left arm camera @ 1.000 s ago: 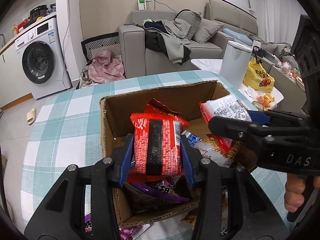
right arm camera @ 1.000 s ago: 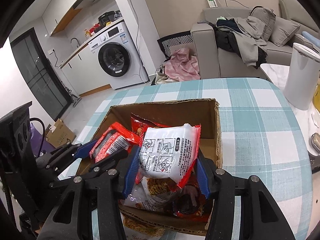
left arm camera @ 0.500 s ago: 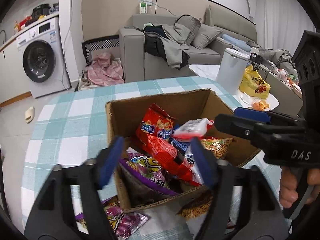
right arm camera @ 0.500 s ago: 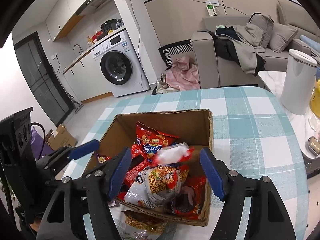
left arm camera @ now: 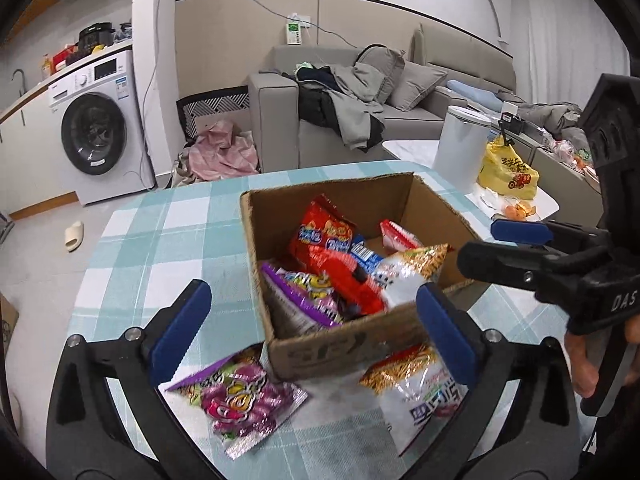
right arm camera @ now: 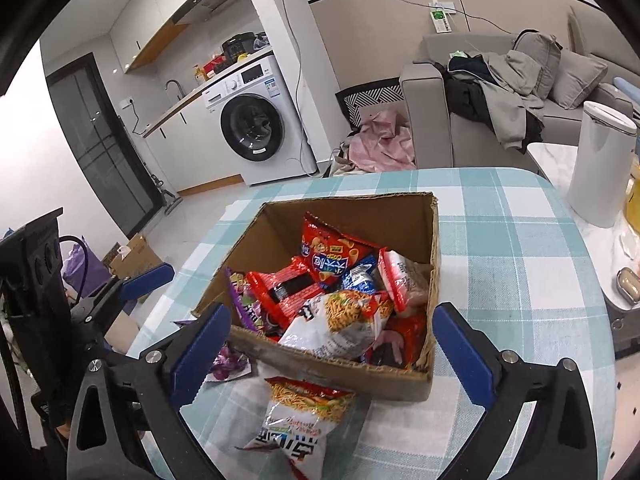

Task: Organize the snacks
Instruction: 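Withdraw both tools from the box toward the purple candy bag and noodle bag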

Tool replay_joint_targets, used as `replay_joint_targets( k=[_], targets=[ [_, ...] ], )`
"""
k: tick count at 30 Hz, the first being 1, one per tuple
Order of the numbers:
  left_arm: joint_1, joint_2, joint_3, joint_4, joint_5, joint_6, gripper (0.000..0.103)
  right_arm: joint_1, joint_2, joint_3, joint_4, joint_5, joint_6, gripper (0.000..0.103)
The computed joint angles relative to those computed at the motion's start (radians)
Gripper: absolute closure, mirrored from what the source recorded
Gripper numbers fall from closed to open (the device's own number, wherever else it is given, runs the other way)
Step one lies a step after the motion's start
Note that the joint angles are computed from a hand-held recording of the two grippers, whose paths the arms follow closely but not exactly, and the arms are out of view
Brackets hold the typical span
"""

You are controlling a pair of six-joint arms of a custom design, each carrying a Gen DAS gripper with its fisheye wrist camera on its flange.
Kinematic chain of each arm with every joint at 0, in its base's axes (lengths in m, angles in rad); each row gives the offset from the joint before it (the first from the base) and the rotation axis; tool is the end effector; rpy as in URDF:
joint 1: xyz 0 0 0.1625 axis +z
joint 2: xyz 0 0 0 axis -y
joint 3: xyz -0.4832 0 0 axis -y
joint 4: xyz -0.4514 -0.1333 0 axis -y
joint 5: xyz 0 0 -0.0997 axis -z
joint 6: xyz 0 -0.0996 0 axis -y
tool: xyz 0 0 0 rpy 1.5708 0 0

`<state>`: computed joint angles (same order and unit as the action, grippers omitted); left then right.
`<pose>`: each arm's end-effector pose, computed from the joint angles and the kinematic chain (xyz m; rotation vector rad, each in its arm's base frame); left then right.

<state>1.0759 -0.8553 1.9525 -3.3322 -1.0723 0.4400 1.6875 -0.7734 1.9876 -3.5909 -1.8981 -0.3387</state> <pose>-0.1520 -0.6626 0.1181 0.9410 2.3567 -0.8891 0.1752 -0.6243 0.0837 0.4005 -2.5230 1.0330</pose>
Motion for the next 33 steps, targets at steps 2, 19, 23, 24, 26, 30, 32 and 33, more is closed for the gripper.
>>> replay_joint_targets(
  k=[2,19,23,24,26,30,32,33],
  targets=[
    [0.001,-0.015,0.019,-0.005,-0.004,-0.006,0.001,0.004,-0.001,0.009,-0.015,0.001,-0.002,0.0],
    [-0.001,-0.083,0.127,-0.083,0.019,-0.023,0.001,0.018,0.011,0.046,-0.062,-0.017,0.004,0.0],
    [0.003,-0.084,0.145,-0.097,0.028,-0.02,0.001,0.014,0.012,0.056,-0.063,-0.019,0.016,0.0],
    [0.006,-0.082,0.145,-0.1,0.029,-0.021,0.001,0.012,0.012,0.058,-0.056,-0.017,0.02,0.0],
    [0.011,-0.083,0.152,-0.101,0.03,-0.03,0.001,0.012,0.016,0.06,-0.06,-0.021,0.019,0.0],
    [0.026,-0.077,0.152,-0.103,0.028,-0.027,0.001,0.007,0.021,0.068,-0.066,-0.02,0.026,0.0],
    [0.037,-0.08,0.153,-0.098,0.021,-0.037,0.001,0.004,0.025,0.071,-0.067,-0.024,0.027,0.0],
    [0.041,-0.079,0.152,-0.094,0.018,-0.041,0.001,0.002,0.027,0.072,-0.069,-0.025,0.027,0.0]
  ],
)
